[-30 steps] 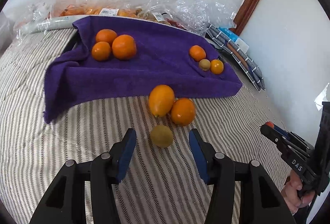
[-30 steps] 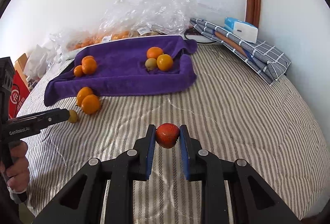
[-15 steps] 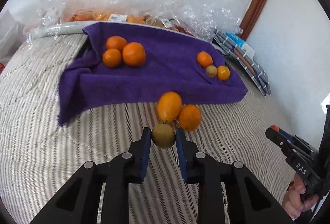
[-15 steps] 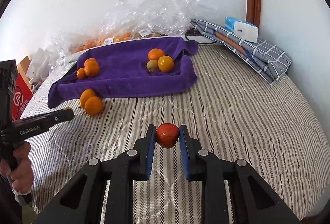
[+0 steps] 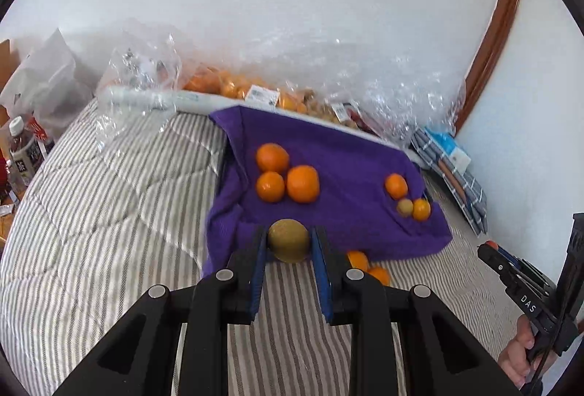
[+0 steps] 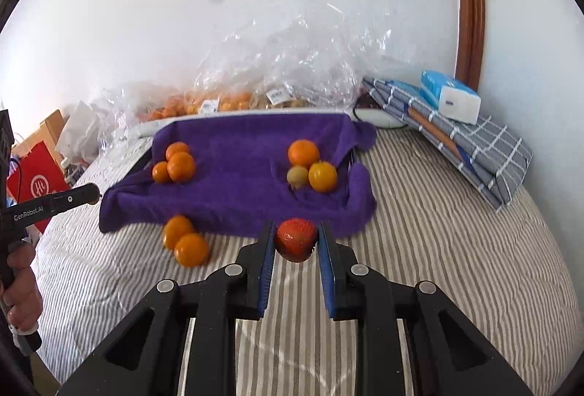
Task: Organize fruits
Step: 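Carry both held fruits over the purple towel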
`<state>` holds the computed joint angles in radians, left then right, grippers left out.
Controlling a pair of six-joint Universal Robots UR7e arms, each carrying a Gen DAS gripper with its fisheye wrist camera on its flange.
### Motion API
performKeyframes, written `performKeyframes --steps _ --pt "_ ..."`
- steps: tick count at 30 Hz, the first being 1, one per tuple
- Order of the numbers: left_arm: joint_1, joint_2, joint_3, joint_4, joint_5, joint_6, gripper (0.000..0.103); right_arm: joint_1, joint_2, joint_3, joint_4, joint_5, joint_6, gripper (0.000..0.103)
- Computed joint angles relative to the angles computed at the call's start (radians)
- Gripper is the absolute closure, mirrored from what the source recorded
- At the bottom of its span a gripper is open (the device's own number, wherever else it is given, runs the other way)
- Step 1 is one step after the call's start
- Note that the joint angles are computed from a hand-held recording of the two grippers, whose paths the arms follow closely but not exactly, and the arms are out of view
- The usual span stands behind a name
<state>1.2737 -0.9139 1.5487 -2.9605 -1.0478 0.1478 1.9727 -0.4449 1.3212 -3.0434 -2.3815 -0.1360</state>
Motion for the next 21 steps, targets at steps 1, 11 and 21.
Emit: performKeyframes --steps 1,11,21 --pt "-0.002 0.005 -0.010 -0.006 0.004 0.003 0.080 0.000 0.008 -0.019 -0.005 -0.002 -0.011 0.080" --pt "0.007 0.070 -0.129 -0.008 -0.016 0.015 0.080 -0.021 0.065 -0.150 -0.001 0.001 -0.052 0.080" --pt "0.044 0.179 -0.268 0.051 -0.024 -0.024 0.080 -0.068 0.137 -0.249 0.059 0.026 -0.021 0.080"
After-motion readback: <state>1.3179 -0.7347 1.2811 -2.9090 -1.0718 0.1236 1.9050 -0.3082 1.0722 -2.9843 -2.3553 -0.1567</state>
